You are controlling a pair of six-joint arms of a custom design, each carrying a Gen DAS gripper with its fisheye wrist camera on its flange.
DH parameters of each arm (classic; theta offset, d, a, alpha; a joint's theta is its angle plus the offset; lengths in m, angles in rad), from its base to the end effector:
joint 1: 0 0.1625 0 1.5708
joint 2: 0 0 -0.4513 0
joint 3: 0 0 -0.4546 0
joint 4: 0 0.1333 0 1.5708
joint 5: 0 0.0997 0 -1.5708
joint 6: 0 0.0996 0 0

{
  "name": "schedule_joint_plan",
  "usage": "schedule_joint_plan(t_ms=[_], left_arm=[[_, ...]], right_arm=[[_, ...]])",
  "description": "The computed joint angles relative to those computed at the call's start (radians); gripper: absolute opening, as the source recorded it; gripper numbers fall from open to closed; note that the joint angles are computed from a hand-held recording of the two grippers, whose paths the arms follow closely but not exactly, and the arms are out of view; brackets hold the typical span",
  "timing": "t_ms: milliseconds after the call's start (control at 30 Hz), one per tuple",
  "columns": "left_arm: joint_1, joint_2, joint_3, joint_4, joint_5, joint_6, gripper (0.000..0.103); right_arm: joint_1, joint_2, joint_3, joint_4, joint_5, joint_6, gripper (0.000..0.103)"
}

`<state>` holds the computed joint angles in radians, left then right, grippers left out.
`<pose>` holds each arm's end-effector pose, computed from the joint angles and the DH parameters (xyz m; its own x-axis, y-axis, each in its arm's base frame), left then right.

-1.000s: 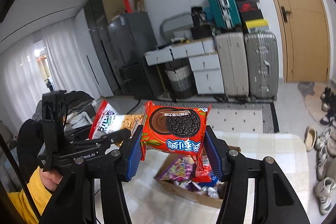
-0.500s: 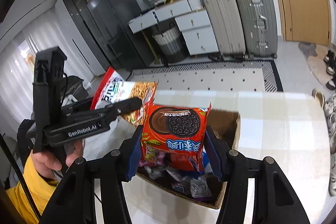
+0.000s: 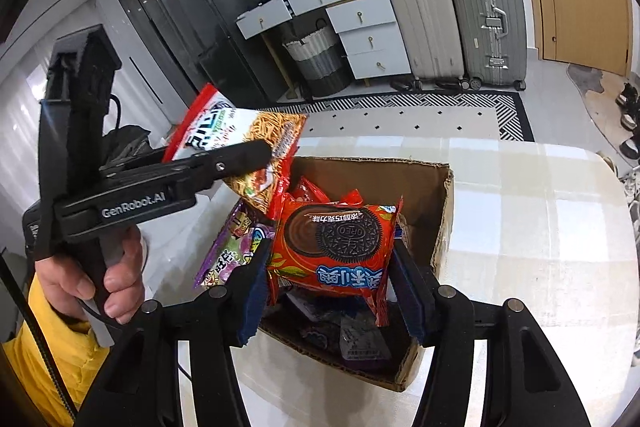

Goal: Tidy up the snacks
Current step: 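Open both grippers to release the bags into the box and raise them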

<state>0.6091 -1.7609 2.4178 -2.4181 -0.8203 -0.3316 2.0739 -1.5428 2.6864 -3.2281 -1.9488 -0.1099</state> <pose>-0.2018 -0.3861 0.2754 -0.7579 0.3144 -0.5716 0.5908 0.7024 -0.3970 0.2453 -0.2455 0.1682 -0.8502 -0.3712 0.3734 -0.5163 0.7267 -0.4532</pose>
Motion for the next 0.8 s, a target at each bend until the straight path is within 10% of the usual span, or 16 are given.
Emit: schedule_joint_plan(t_ms=[433,800], left_arm=[[0.045,0.047,-0.009,0.011,-0.062,0.013,0.050],[0.038,0.079,-0.024,0.076,-0.009,0.007,0.078]], right_arm=[[0.018,-0.035,0.008,-0.012,0.001,-0.007,0.065],[0.008,-0.044,0.019,-0.046,0.011,-0.010,0.066]])
